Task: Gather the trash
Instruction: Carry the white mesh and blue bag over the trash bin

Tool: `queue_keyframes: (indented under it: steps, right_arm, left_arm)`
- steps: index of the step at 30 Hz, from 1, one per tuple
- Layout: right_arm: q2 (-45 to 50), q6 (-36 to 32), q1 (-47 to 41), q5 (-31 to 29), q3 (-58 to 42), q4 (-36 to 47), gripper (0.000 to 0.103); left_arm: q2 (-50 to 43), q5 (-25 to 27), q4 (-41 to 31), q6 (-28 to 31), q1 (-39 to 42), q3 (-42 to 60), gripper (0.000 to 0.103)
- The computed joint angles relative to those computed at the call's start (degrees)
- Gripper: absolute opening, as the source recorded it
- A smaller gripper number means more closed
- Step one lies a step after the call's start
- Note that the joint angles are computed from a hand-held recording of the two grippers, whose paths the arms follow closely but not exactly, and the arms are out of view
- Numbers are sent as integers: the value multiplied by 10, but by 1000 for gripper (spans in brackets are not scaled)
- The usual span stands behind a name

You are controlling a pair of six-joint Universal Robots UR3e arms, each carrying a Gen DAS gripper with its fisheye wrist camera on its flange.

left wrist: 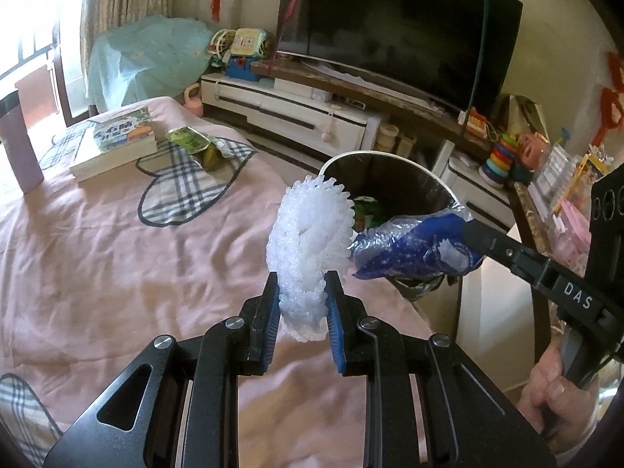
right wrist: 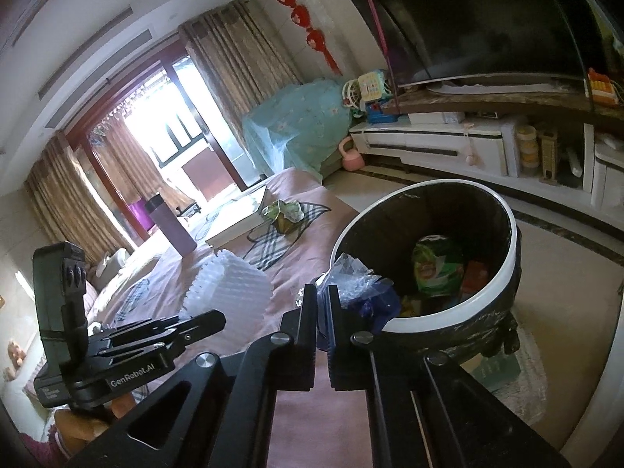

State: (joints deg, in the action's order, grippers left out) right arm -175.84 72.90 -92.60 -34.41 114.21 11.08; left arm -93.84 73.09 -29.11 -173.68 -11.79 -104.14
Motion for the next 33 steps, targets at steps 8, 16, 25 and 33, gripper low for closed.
queue_keyframes:
  steps: [8, 16, 25, 33]
  right_arm:
    - [20, 33, 19, 31, 17, -54, 3]
    - [48, 33, 10, 50, 10, -83, 3]
    - [84, -103, -104, -11, -32, 36, 3]
    - [79, -199, -228, -107, -58, 142, 3]
  left_arm:
    - [-22, 9, -9, 0, -19, 34, 21]
    - [-68, 26, -24, -2, -54, 99, 21]
    - [-128, 45, -47, -4, -89, 181, 21]
    - [-191, 61, -74, -7, -115, 271, 21]
